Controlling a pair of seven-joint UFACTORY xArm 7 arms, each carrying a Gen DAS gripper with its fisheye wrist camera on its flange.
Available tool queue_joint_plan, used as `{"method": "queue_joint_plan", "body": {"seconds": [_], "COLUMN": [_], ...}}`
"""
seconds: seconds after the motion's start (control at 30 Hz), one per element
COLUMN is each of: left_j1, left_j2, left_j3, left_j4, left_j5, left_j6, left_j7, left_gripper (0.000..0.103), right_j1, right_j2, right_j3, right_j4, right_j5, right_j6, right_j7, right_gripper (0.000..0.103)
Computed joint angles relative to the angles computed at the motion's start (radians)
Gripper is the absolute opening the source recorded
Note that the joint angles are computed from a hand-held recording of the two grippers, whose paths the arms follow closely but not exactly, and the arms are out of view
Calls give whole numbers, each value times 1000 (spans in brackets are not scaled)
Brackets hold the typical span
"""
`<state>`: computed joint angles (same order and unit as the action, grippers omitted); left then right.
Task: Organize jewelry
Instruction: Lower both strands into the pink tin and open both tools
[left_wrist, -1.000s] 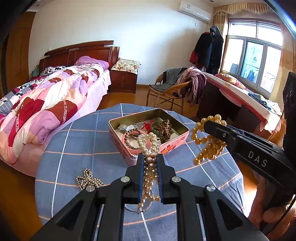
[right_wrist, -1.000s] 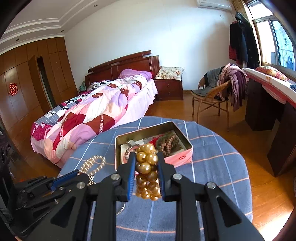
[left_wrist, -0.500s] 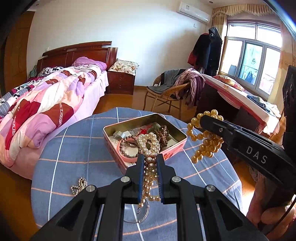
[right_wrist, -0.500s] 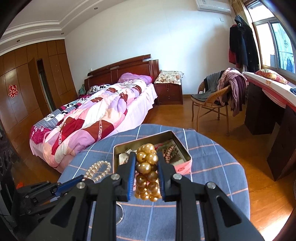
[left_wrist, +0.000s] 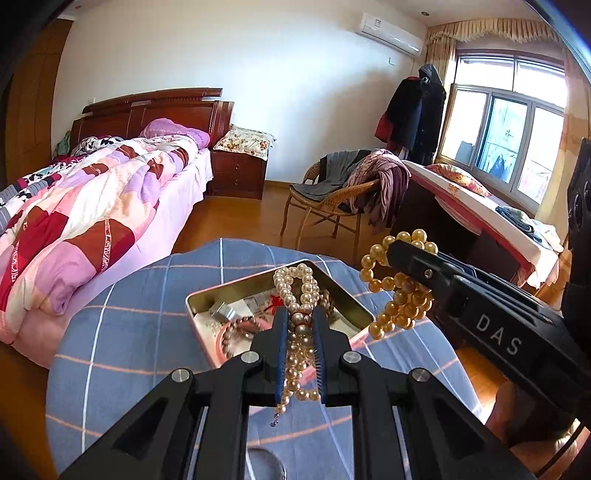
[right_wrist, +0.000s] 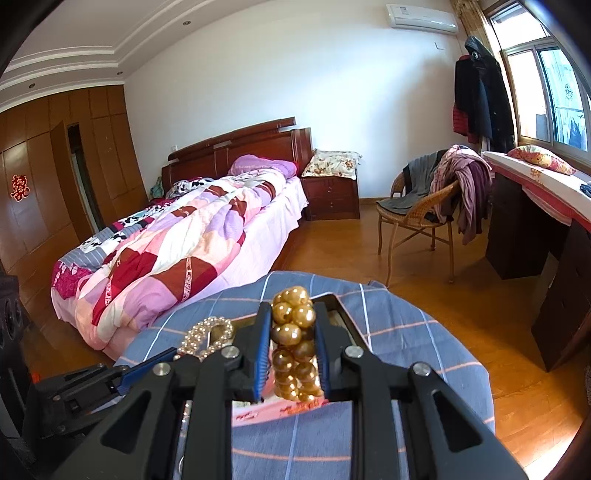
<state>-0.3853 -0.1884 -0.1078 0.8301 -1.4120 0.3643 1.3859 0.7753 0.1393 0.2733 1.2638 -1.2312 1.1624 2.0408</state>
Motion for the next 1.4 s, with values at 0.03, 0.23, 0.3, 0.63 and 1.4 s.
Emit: {"method": "queue_joint_plan", "body": {"seconds": [0.03,0.23,0.3,0.63,1.4], "left_j1": [-2,-5,-2,23,79], "left_j2": [16,104,131,245,385], "left_j3": [-5,-31,-38,-81,-143], "left_j4": [12,70,92,169,208], "left_j5": [4,49,60,156,698], "left_j6": [-11,-56,-58,-101,-186], "left_j7": [-7,-60,-78,-181,-685], "left_gripper": [12,12,12,12,15], "right_j1": [-5,-40,-53,-117,-166], "right_j2": [0,10,9,26,88], "right_j3": [-5,-27,-34,-66,-162], "right_j4": [0,-5,-14,-44,-81], "right_j5": [-3,3,6,35,94], "right_j6": [-7,-47,-69,-206,-478], "right_j7": [-2,-26,-22,-16,-5], "right_gripper": [25,25,25,25,75]}}
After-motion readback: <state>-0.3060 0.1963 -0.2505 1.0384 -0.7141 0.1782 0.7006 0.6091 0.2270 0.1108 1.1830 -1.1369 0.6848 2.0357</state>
